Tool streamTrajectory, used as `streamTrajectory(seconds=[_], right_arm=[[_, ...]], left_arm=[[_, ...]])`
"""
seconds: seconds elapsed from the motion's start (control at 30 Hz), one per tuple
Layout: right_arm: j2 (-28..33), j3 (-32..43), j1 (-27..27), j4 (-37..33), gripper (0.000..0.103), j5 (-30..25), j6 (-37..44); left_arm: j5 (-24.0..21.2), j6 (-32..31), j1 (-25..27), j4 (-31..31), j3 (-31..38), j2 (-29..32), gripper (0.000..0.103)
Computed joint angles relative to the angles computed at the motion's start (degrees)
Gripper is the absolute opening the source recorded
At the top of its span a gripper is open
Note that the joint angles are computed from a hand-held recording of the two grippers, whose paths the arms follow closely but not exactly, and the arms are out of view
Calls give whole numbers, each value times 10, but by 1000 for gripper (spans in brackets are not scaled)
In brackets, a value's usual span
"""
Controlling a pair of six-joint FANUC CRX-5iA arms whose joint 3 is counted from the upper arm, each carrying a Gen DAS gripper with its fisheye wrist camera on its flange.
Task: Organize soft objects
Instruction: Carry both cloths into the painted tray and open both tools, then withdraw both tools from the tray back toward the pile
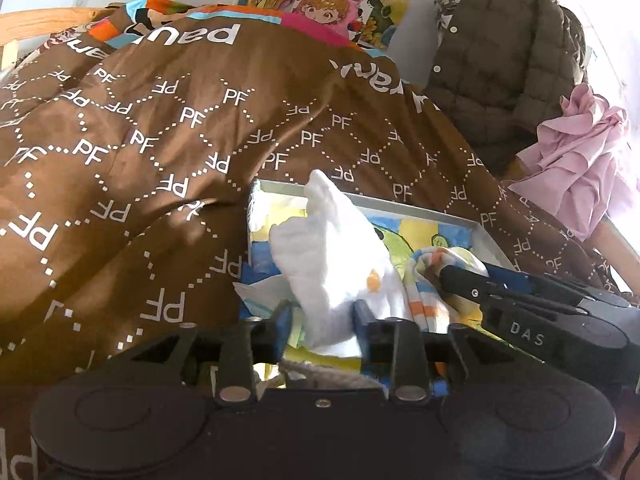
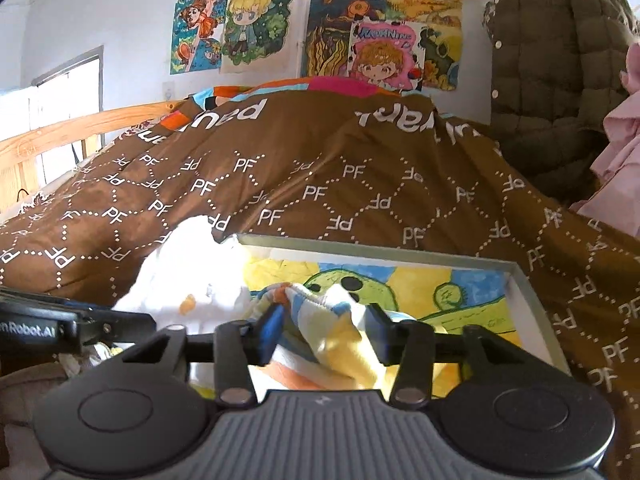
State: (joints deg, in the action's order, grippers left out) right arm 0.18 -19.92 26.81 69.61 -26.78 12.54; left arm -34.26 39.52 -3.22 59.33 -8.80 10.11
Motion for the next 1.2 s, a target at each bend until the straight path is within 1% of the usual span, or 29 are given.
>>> streamTrajectory(seconds=[0.13, 0.2, 0.27, 0.33, 0.37, 0.4, 0.5, 0.63, 0.7, 0.8, 0.9, 1.0, 1.03, 1.07, 1.1, 1.13, 1.2], right_arm=[[-14, -11, 2, 7, 62, -5, -8], [-23, -19, 1, 17, 69, -5, -19], [-33, -29, -1, 34, 74, -5, -33], [-45, -42, -5, 61, 79, -2, -60], [-50, -47, -9, 74, 85, 1, -73], [-57, -53, -11, 89, 87, 2, -89], [-75, -69, -15, 128, 93, -2, -121], [-101, -89, -18, 168, 98, -4, -153], [-113, -97, -17, 182, 101, -7, -165], [-135, -116, -14, 210, 103, -13, -194], [-158, -133, -6, 226, 103, -26, -214], [-184, -157, 1, 256, 103, -42, -242], [-193, -166, 4, 266, 103, -48, -250], [-204, -175, 10, 272, 103, -55, -254], [-212, -181, 15, 275, 103, -61, -254], [-221, -189, 21, 279, 103, -69, -254], [-239, -205, 35, 282, 103, -86, -254]], left_arm=[[16, -4, -1, 11, -14, -12, 55], [28, -7, -4, 14, -22, -21, 61], [41, -15, -7, 18, -33, -32, 67], [58, -23, -12, 20, -43, -44, 73], [61, -24, -12, 18, -45, -47, 74], [63, -24, -13, 16, -47, -51, 78], [84, -28, -19, 21, -58, -66, 84], [130, -56, -34, 60, -87, -91, 97], [147, -79, -43, 86, -101, -105, 98], [161, -112, -55, 119, -120, -127, 102], [183, -156, -72, 159, -144, -151, 102], [194, -169, -79, 170, -164, -177, 102], [199, -181, -84, 184, -173, -186, 102], [209, -203, -93, 210, -184, -196, 102], [232, -251, -113, 267, -200, -208, 102], [247, -284, -129, 305, -212, -220, 102], [259, -292, -138, 311, -230, -240, 102]])
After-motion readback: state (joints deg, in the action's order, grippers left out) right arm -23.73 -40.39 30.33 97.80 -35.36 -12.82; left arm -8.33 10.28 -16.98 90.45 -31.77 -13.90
